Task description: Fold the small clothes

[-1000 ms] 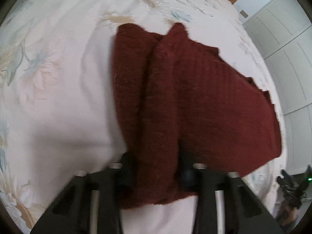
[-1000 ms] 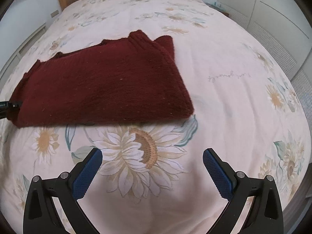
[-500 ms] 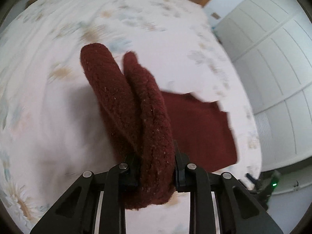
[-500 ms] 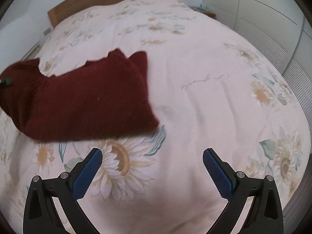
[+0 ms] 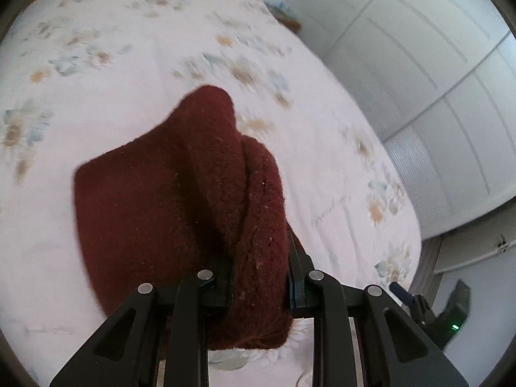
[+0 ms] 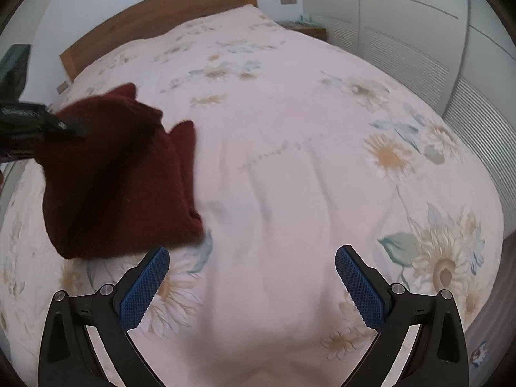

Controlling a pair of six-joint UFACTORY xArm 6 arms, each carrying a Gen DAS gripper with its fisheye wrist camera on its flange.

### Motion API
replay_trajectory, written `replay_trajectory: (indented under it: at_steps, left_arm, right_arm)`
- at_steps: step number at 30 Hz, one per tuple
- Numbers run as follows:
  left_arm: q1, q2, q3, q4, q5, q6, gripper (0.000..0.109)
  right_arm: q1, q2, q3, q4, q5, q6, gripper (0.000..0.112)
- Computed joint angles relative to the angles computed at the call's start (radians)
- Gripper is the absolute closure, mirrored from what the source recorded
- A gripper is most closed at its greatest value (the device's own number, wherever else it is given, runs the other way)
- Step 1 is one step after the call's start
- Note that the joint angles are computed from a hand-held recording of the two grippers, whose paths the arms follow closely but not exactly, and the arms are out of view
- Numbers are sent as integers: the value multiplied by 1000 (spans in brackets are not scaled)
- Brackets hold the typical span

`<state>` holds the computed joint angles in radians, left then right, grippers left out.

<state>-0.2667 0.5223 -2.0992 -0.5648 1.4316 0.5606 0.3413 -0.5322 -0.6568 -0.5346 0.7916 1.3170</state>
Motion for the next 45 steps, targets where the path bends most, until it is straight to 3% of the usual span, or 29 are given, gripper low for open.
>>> replay_trajectory:
  at_steps: [5,8,10,14,16,18,22,24,25,29,34,38,45]
  left_arm:
    - [-110,-122,307,186,-248,9,88]
    - [-116,-156,398,225,-313,5,83]
    - [-110,-147,395,228,-304,-5,82]
    - [-114,-107,321,258,-255,-57,68]
    - [-108,-101,291,265,-229,-76,58]
    - [-100,-71,216,249,-191,-94,31]
    - [-80,-57,121,229,-134,-114,27]
    - [-65,-37,64,228,-115,-119,12]
    - [-58,-33,47,227,-108,-122,10]
    - [-1,32,-92,219,-58,-146,9]
    - [60,14,-54,281,-128,-118,7]
    - [124,-15,26,292,-177,-85,7]
    - [202,-62,111,239,-188,-41,7]
  right_arm:
    - [6,-25,41,48,33,-15,10]
    - [6,-38,63,63,22,-7,10]
    - [3,-41,69,68,17,-8,10]
    - [4,-42,62,64,16,-8,10]
    - [6,-38,50,62,23,-17,10]
    - [7,-26,30,72,37,-45,10]
    - [7,8,-29,80,54,-103,10]
    - [4,29,-67,79,49,-137,10]
    - [1,45,-91,77,49,-159,10]
    - [-24,135,-219,131,38,-292,10]
    - [-58,331,-464,257,57,-501,10]
    - [-79,524,-712,350,135,-606,10]
    - [-89,870,-1135,508,320,-759,17]
